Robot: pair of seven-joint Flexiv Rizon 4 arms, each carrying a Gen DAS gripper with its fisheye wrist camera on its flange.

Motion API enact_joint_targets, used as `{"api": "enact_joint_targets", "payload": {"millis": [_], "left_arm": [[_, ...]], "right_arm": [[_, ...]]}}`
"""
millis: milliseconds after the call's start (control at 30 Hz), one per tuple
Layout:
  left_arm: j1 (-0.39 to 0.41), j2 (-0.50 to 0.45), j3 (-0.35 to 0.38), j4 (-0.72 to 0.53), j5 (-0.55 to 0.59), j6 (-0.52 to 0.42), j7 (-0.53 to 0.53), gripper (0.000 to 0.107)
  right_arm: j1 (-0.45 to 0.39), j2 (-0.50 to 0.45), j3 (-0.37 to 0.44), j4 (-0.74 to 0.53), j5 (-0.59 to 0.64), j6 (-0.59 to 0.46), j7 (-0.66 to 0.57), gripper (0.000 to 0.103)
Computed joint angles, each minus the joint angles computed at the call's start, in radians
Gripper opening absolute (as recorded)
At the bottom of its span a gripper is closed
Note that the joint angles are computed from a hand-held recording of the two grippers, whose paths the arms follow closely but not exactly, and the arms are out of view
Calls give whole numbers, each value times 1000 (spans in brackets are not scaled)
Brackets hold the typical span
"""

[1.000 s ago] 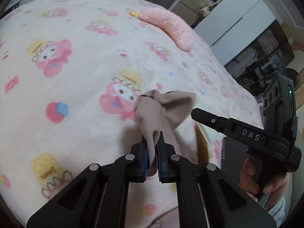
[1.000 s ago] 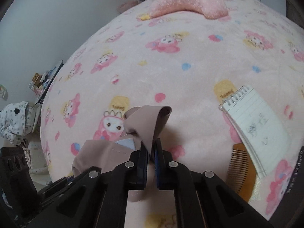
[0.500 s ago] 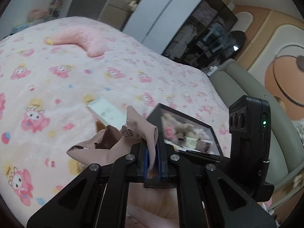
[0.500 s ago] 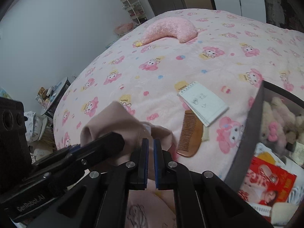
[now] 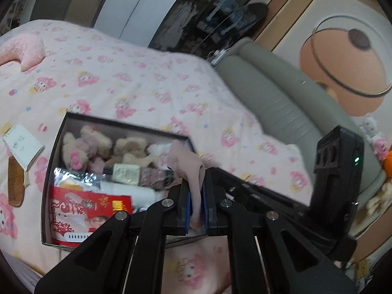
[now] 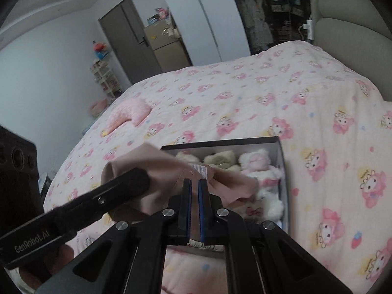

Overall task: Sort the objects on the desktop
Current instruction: 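Carry the beige pouch with the left gripper into the black box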

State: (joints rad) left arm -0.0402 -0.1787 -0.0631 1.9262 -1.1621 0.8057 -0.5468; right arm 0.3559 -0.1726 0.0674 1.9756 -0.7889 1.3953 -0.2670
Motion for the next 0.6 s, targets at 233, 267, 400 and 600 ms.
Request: {"api": "enact_joint_targets", "payload": {"millis": [233, 267, 400, 600], "left_arm": [[32, -112, 19, -35, 326, 77, -208, 25], [35, -108, 17, -28, 334, 106, -219, 25], [29, -87, 12, 1, 367, 255, -252, 29], [74, -104, -30, -35, 295, 8, -185, 29]], "right_arm": [[-36, -101, 63, -21, 325, -39, -254, 6], [-8, -90, 20, -10, 288, -64, -214, 6], [7, -86, -37, 9, 219, -18, -123, 6], [-101, -183, 162, -115, 506, -107, -434, 6]]}}
